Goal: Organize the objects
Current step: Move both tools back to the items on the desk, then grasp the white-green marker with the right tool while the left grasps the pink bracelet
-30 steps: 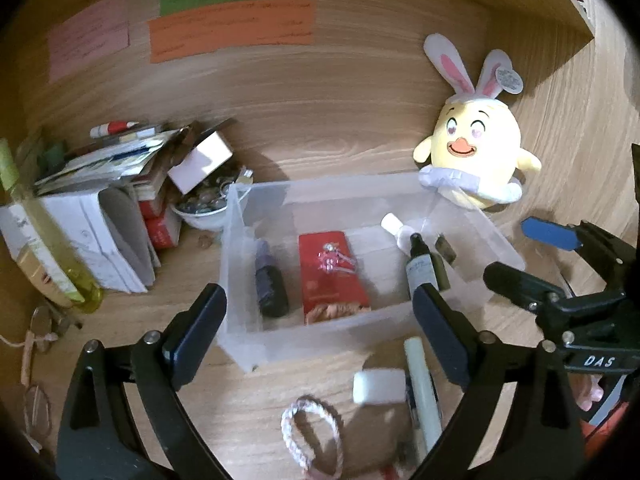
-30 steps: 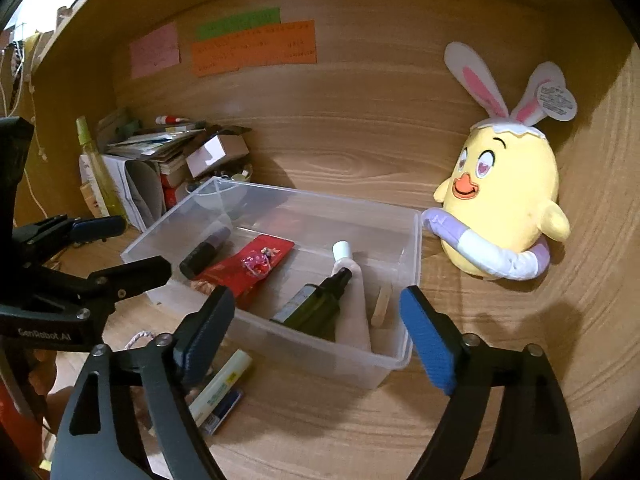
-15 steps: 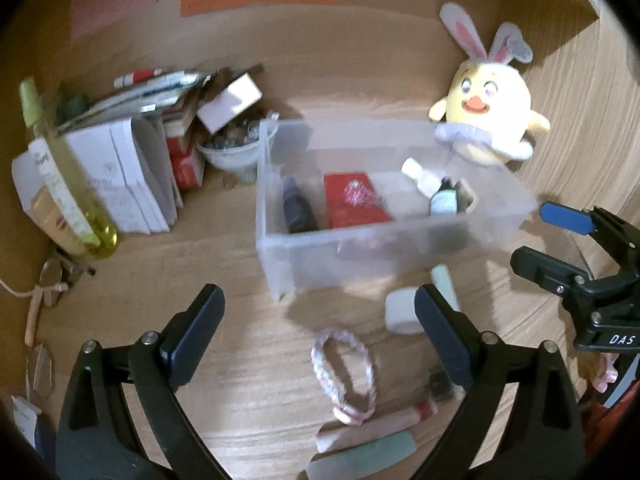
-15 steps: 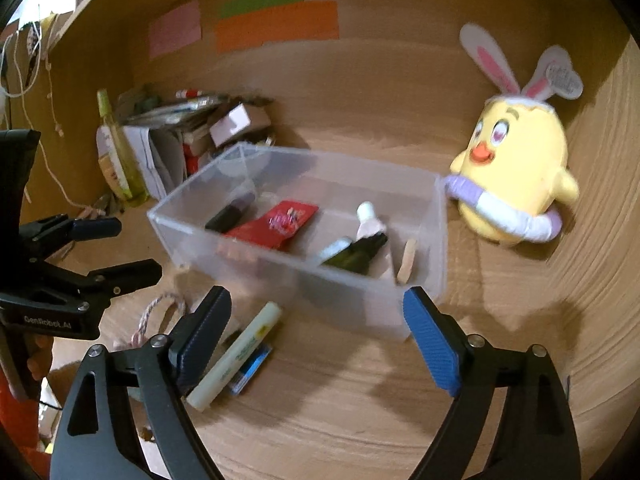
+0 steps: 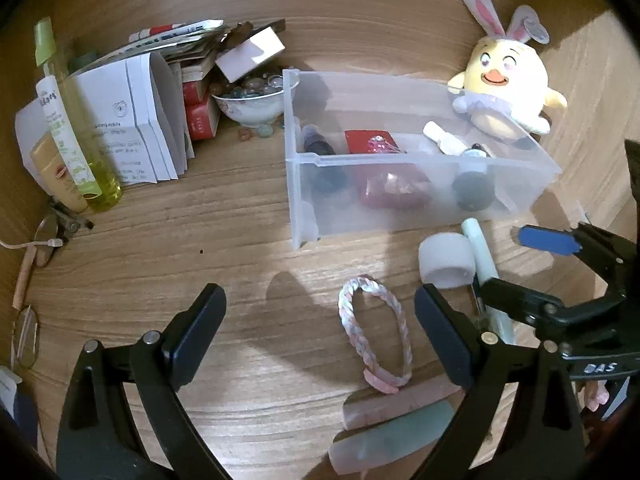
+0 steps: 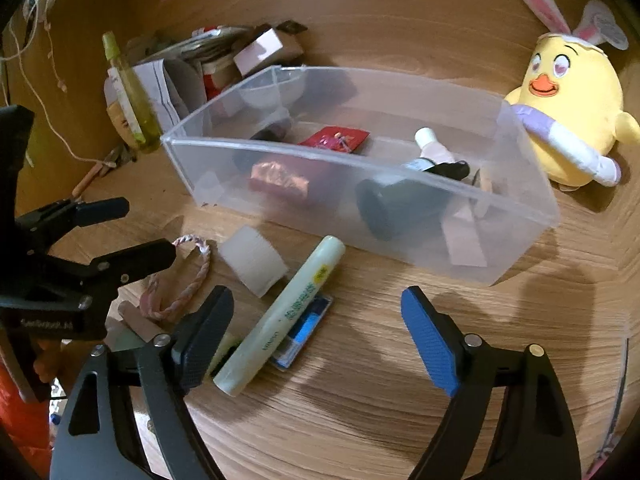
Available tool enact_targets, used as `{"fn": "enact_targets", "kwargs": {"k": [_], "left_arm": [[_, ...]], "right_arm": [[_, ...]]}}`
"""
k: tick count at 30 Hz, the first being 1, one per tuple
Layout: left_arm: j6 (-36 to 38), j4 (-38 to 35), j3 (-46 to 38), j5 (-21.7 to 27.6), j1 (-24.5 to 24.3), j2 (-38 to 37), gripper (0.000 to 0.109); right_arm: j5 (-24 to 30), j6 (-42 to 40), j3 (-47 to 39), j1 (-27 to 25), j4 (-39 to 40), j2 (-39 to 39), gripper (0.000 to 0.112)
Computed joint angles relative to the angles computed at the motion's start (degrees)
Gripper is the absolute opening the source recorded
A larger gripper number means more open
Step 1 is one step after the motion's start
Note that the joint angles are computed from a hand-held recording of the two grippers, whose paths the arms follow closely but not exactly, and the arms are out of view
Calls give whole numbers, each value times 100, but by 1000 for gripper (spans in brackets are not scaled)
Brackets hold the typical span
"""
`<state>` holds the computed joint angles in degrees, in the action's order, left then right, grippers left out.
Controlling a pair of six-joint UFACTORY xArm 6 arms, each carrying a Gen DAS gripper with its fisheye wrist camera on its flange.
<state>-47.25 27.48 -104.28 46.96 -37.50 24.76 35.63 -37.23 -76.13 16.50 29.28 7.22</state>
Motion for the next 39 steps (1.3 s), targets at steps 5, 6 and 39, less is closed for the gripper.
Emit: {"fn": "enact_targets", "kwargs": {"k": [5, 6, 39], "left_arm": [[169, -99, -10, -3, -17, 28, 86], [180, -164, -14, -17, -10, 40, 85], [194, -950, 389, -582, 116, -68, 6]], "right_arm": [[122, 37, -64, 31, -129, 93, 56], [91, 60, -53, 35, -158, 98, 54], [-163, -113, 188, -167, -237, -55, 14]]}}
